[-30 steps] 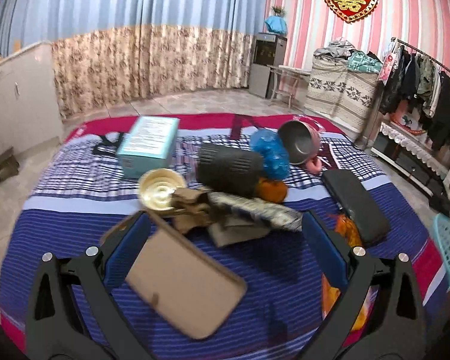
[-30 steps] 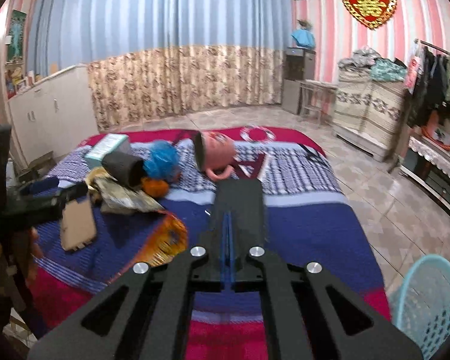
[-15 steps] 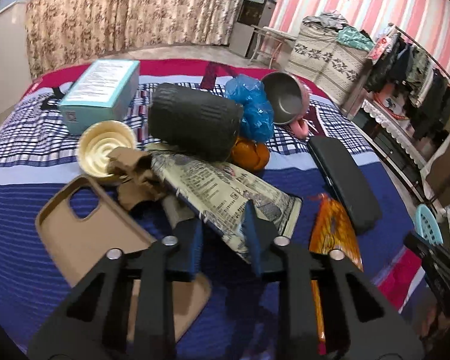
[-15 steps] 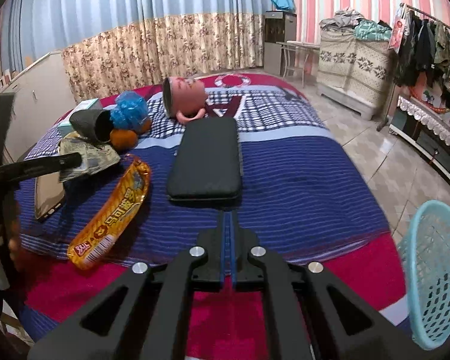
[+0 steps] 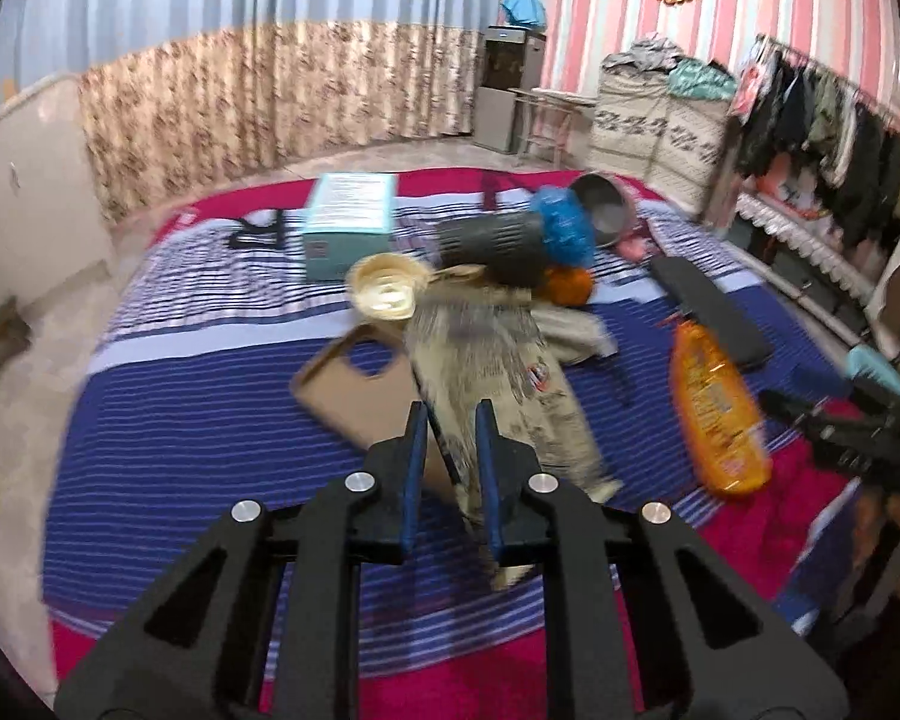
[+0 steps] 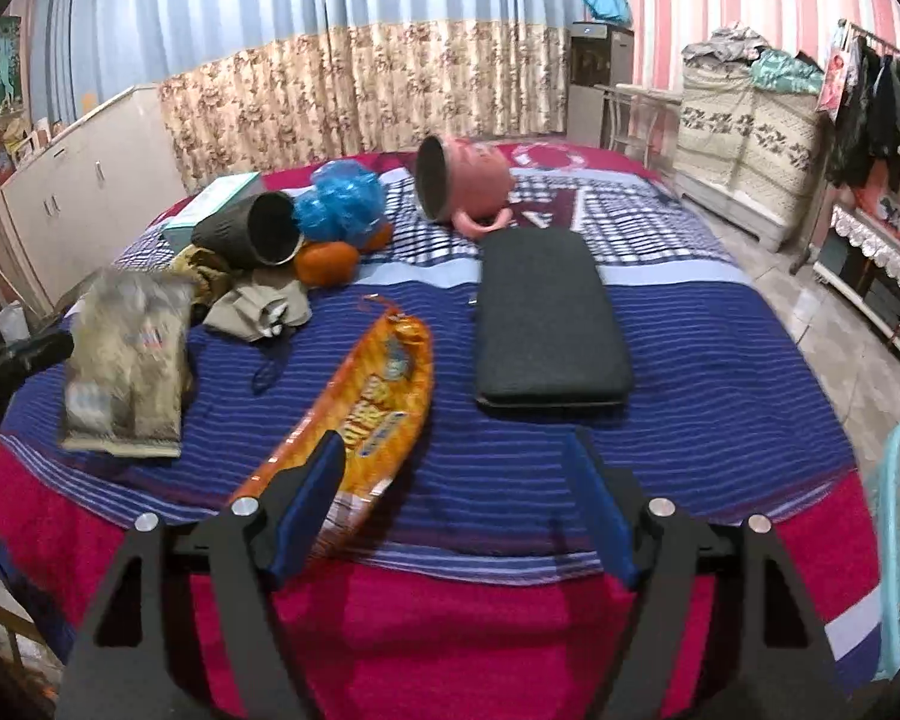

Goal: Collect trash
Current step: 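Grasp the paper packet with the left gripper while the right gripper grasps the orange snack bag, then carry the paper packet and orange snack bag over the light-blue basket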

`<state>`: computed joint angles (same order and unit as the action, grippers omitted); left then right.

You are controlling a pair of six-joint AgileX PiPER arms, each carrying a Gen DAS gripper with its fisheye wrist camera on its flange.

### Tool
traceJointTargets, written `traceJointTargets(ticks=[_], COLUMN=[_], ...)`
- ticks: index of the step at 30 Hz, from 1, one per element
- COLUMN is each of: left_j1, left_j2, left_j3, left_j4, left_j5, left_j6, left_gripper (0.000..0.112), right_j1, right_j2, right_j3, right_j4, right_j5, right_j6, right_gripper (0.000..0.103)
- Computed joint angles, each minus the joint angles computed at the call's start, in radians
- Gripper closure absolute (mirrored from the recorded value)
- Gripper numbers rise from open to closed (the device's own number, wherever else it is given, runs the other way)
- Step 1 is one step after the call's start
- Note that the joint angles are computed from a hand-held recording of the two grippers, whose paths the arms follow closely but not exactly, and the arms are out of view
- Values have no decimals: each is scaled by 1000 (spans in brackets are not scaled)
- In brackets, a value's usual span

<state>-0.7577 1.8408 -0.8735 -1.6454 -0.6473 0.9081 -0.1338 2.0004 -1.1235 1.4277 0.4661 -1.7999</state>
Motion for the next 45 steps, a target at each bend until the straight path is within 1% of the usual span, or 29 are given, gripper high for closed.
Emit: traceJointTargets(ticks=[2, 4, 5, 6, 7, 8, 9, 11, 12, 13, 17, 18, 20, 22, 23, 24, 26, 27, 28, 30, 32, 35, 36, 37, 38, 39, 40, 42, 45], left_j1=[10, 43, 57, 62, 59, 53, 39, 13, 8, 5, -12, -15, -14, -11, -7, -4, -5, -7, -10, -8, -10, -22, -29, -34, -40, -47, -54, -63, -62], left_j2=[5, 15, 16, 18, 18, 19, 22, 30, 32, 33, 64, 82, 108, 120, 125, 129, 131, 132, 130, 118, 104, 83, 70, 62, 52, 38, 28, 11, 6], left_j3=[26, 53, 70, 79, 87, 91, 88, 74, 69, 63, 30, 6, -28, -42, -48, -52, -60, -62, -60, -54, -44, -34, -30, -29, -27, -22, -21, -17, -17], left_j4=[1, 23, 46, 60, 70, 74, 60, 30, 25, 22, 12, -20, -56, -68, -63, -59, -52, -49, -41, -34, -25, -24, -27, -31, -34, -35, -42, -45, -52], left_j5=[-6, 41, 64, 72, 72, 65, 43, -1, -8, -5, -15, -17, 0, 25, 49, 66, 88, 83, 80, 84, 80, 58, 44, 34, 20, 3, -11, -37, -40], left_j6=[-17, -66, -103, -130, -154, -167, -163, -150, -147, -144, -121, -75, -26, -16, -18, -16, -10, -11, -13, -17, -30, -31, -25, -21, -18, -11, 1, 20, 33], left_gripper=[97, 95, 90, 79, 74, 60, 49, 43, 39, 38, 37, 37, 37, 39, 48, 59, 73, 81, 85, 97, 104, 105, 106, 106, 107, 107, 107, 107, 107], right_j1=[23, 51, 73, 85, 93, 103, 109, 123, 115, 105, 27, 1, -43, -78, -97, -114, -147, -159, -170, -188, -192, -170, -162, -151, -138, -129, -121, -108, -69], right_j2=[19, 47, 63, 73, 77, 72, 68, 49, 45, 43, -2, -16, -31, -36, -39, -40, -39, -35, -26, 3, 11, 17, 15, 16, 14, 7, 0, -2, 43], right_j3=[-24, -49, -61, -64, -57, -40, -28, 1, 5, 4, 47, 56, 53, 46, 42, 39, 30, 21, 7, -37, -37, -37, -32, -29, -24, -6, 9, 11, -41], right_j4=[-66, -126, -174, -192, -175, -133, -103, -31, -26, -40, 84, 94, 65, 48, 47, 44, 41, 28, 1, -82, -78, -96, -98, -103, -97, -65, -27, -54, -207], right_j5=[0, -25, -51, -59, -66, -74, -67, -107, -98, -87, -22, -2, 32, 54, 63, 73, 92, 98, 106, 129, 125, 109, 101, 90, 72, 57, 55, 51, 45], right_j6=[90, 156, 204, 217, 190, 124, 61, -36, -57, -48, -169, -179, -147, -121, -114, -107, -92, -71, -37, 60, 63, 87, 87, 91, 87, 60, 29, 55, 242], right_gripper=[28, 28, 28, 28, 31, 37, 56, 77, 102, 102, 102, 102, 102, 102, 102, 102, 102, 102, 102, 101, 101, 100, 98, 84, 66, 41, 35, 35, 35])
